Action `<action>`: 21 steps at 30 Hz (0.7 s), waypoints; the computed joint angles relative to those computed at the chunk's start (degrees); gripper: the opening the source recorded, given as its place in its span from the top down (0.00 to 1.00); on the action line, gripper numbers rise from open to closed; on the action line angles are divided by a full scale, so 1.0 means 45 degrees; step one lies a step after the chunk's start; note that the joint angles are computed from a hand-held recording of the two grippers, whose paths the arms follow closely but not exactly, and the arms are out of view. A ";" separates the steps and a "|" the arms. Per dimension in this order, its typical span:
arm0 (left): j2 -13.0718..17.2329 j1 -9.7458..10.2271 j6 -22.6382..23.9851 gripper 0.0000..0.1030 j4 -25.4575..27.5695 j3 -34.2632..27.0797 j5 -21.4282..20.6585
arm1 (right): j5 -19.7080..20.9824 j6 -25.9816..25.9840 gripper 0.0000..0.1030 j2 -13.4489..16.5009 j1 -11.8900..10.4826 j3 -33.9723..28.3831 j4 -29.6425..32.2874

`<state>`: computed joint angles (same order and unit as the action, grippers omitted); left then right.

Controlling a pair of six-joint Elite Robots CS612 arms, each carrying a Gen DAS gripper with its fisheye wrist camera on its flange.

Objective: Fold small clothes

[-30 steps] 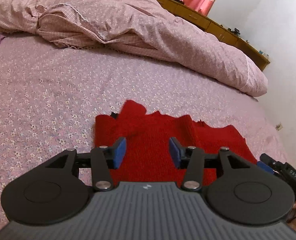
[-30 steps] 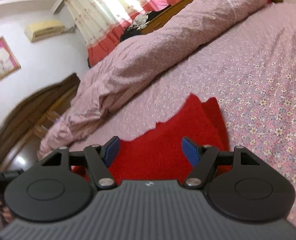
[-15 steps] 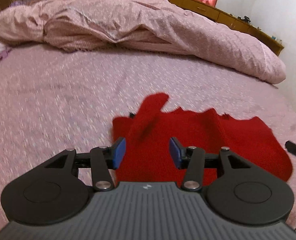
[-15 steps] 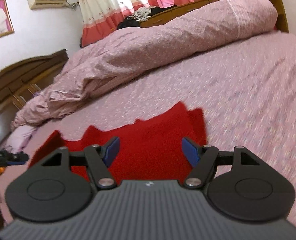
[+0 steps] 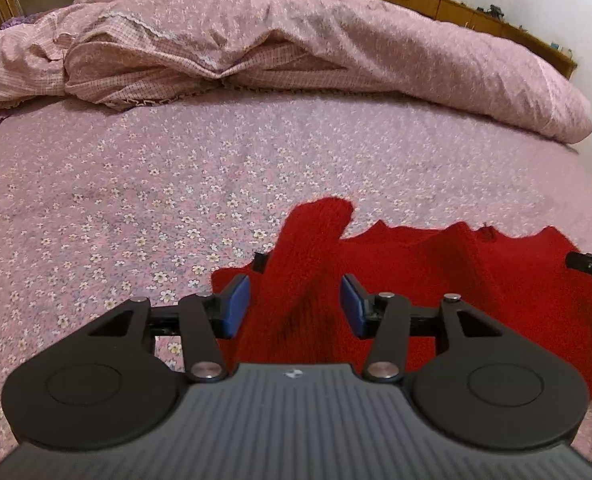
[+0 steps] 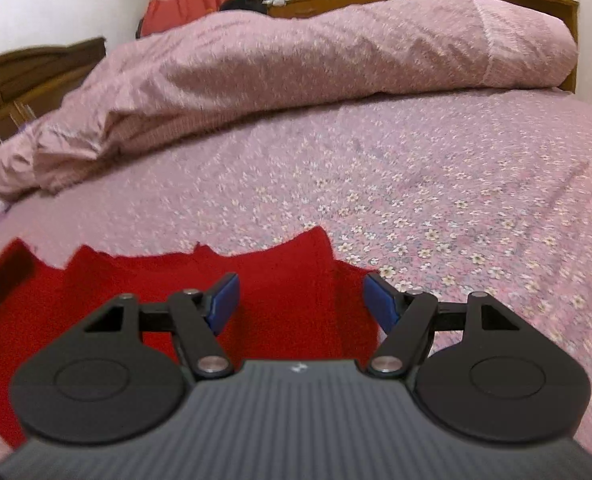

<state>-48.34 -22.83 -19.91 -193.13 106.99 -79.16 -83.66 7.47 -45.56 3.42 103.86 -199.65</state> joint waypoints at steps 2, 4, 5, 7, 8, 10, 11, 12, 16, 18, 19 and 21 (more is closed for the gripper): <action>0.0157 0.0026 0.0031 0.46 0.0110 -0.0196 0.0106 | -0.0017 -0.0286 0.31 0.0110 0.0012 -0.0204 0.0246; 0.0288 0.0049 0.0091 0.46 0.0109 -0.0344 0.0179 | 0.0158 -0.0297 0.31 0.0204 -0.0018 -0.0344 0.0320; 0.0346 0.0059 0.0112 0.46 0.0093 -0.0408 0.0216 | 0.0321 -0.0274 0.31 0.0240 -0.0051 -0.0401 0.0353; 0.0456 0.0071 0.0141 0.46 0.0082 -0.0550 0.0278 | 0.0706 -0.0245 0.33 0.0287 -0.0108 -0.0533 0.0569; 0.0508 0.0068 0.0162 0.46 0.0021 -0.0598 0.0336 | 0.0851 -0.0226 0.33 0.0310 -0.0129 -0.0591 0.0678; 0.0574 0.0062 0.0243 0.48 -0.0054 -0.0666 0.0413 | 0.0914 -0.0159 0.38 0.0356 -0.0124 -0.0685 0.0775; 0.0597 0.0058 0.0276 0.58 -0.0133 -0.0678 0.0454 | 0.0821 -0.0148 0.58 0.0384 -0.0096 -0.0684 0.0600; 0.0609 0.0069 0.0332 0.74 -0.0192 -0.0688 0.0406 | 0.0783 -0.0206 0.71 0.0400 -0.0077 -0.0667 0.0424; 0.0588 0.0130 0.0368 0.88 -0.1110 -0.0571 0.0345 | 0.0736 0.0278 0.86 0.0427 -0.0144 -0.0310 -0.1433; 0.0606 0.0166 0.0297 0.88 -0.1708 -0.0543 0.0505 | 0.0623 0.0852 0.87 0.0410 -0.0221 -0.0073 -0.2608; 0.0636 0.0202 0.0234 0.88 -0.1908 -0.0573 0.0541 | 0.0476 0.1344 0.87 0.0384 -0.0261 0.0025 -0.3002; 0.0699 0.0258 0.0185 0.88 -0.1802 -0.0721 0.0622 | 0.0034 0.1971 0.87 0.0365 -0.0316 0.0111 -0.3264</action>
